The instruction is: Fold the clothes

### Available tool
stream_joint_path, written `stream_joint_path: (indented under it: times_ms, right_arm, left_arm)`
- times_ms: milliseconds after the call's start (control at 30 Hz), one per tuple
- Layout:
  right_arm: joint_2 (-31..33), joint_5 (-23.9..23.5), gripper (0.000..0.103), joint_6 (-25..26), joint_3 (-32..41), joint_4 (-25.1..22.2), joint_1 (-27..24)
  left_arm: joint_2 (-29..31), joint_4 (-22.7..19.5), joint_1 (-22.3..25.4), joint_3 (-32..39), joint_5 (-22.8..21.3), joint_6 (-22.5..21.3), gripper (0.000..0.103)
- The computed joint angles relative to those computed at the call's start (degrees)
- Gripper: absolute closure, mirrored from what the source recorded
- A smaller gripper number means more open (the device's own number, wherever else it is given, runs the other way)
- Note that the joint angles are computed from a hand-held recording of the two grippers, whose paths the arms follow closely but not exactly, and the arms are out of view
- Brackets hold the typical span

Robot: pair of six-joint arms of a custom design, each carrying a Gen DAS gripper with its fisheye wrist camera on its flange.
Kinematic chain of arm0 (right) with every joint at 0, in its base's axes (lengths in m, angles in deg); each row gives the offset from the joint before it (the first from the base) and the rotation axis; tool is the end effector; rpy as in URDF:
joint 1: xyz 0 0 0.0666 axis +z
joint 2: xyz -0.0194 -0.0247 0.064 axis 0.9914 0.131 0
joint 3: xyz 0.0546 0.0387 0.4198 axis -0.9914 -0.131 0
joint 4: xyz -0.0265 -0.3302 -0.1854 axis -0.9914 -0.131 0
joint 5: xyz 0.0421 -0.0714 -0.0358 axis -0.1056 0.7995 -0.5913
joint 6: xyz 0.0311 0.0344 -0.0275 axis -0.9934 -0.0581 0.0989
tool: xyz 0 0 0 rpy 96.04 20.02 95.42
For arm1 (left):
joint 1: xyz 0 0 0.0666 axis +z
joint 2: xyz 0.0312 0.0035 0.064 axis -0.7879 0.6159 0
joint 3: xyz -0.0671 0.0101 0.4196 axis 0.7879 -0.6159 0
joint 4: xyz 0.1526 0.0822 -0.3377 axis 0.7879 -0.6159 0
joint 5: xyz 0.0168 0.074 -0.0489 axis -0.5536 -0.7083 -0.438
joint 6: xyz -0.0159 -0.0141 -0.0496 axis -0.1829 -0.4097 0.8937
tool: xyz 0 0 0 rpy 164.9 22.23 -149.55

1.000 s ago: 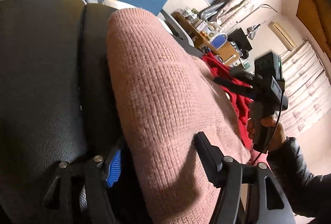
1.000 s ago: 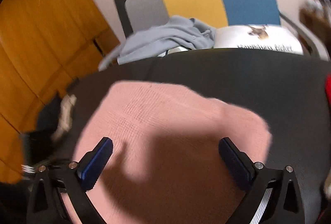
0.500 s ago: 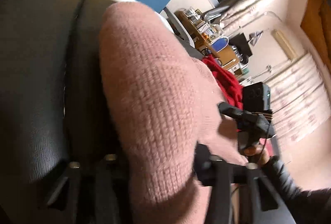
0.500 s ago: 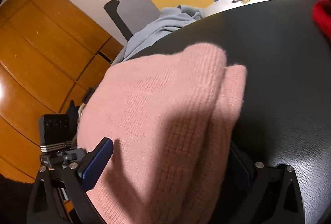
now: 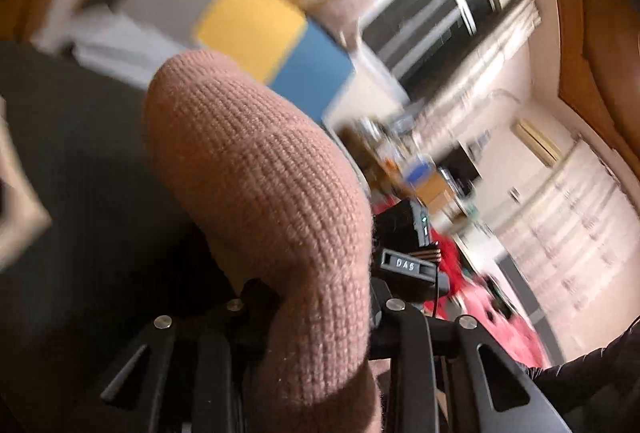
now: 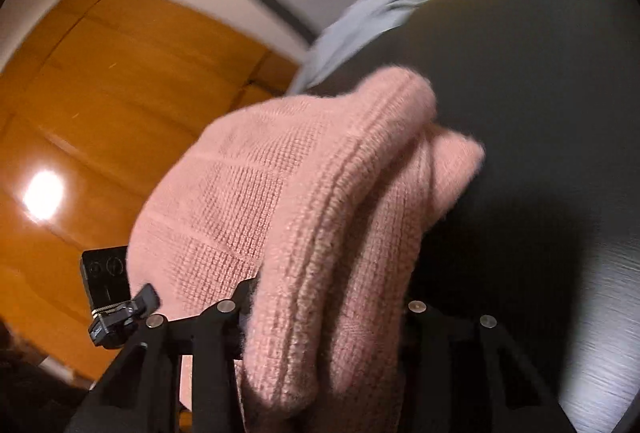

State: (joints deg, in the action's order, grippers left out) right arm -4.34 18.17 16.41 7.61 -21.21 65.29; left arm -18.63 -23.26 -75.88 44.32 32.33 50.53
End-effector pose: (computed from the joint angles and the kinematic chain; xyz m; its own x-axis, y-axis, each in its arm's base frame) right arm 0.3482 -0.0744 0.3530 -0.8509 0.2626 -0.4549 -0.2675 0.5286 0.8056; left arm 0.2912 -0.1469 0.4615 -0.6957 -0.1909 -0.6926 0.4376 0.6519 -0.6193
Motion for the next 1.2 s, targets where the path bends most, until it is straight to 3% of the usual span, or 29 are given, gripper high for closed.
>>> stream_joint_path:
  times_ms: [133,233,333,367,433,467,533,567,600,633,700,767,900,1000,1067,1133,1200]
  right_arm:
    - [3.22,-0.99,0.060,-16.02,4.92,17.62,14.51]
    - [8.66,0.39,0.060,-21.00,15.56,23.35,24.79]
    - [15.08,3.00,0.059,-17.48,27.32,18.42,32.37]
    - [17.37,4.62,0.059,-14.82,30.96,14.91,34.51]
    - [22.80,9.88,0.058,-9.12,38.84,6.22,38.82]
    - [25.57,13.87,0.058,-6.22,41.68,1.82,40.59]
    - [31.39,21.99,0.056,-2.25,47.62,-5.67,43.87]
    - [33.11,24.13,0.051,-1.46,48.47,-6.73,44.71]
    - [34.75,26.04,0.034,-0.84,49.16,-7.50,45.46]
    - [35.18,25.18,0.026,-1.72,48.35,-5.38,45.47]
    - [35.47,24.29,0.022,-2.74,47.96,-3.87,45.30]
    - [34.92,26.41,0.016,-1.72,48.08,-4.31,45.40]
    - [32.20,29.96,0.013,-1.11,47.47,-3.20,45.09]
    - [26.76,32.62,0.013,-0.19,43.72,1.93,44.44]
    - [24.26,30.00,0.013,2.55,42.83,3.90,42.88]
    - [21.91,27.46,0.013,7.60,41.45,3.66,43.00]
    - [21.34,28.71,0.013,13.24,41.81,1.19,45.04]
  left_arm:
    - [-7.82,-1.50,11.00,0.33,-2.75,-3.22,0.073]
    - [-11.79,-1.34,21.71,-0.32,-1.67,-3.70,0.073]
    - [-11.69,-2.58,31.66,-1.74,0.91,-1.47,0.073]
    - [-10.66,-3.67,35.63,-2.77,2.28,-0.12,0.073]
    - [-7.20,-7.20,39.03,-4.28,1.17,1.58,0.073]
    - [-5.01,-10.15,39.14,-5.17,-2.85,1.24,0.073]
    - [-4.38,-8.70,40.03,-8.62,-3.72,2.37,0.072]
    - [-5.45,-7.62,39.11,-10.03,-5.24,2.03,0.071]
    - [-6.19,-8.00,37.30,-10.24,-8.43,0.27,0.070]
    - [-6.62,-8.74,35.42,-9.98,-11.76,-1.82,0.070]
    - [-6.61,-9.90,34.80,-8.89,-12.58,-2.24,0.068]
    - [-6.57,-12.58,35.72,-6.66,-12.43,-1.98,0.066]
    - [-8.61,-16.61,33.97,-2.76,-20.15,-3.52,0.064]
    - [-10.02,-14.71,30.30,-1.24,-26.71,-5.32,0.065]
    - [-10.30,-11.57,28.12,-0.53,-29.82,-6.87,0.065]
    - [-8.97,-9.67,29.40,0.81,-27.66,-10.09,0.063]
    - [-7.32,-8.36,31.35,2.30,-24.32,-13.50,0.060]
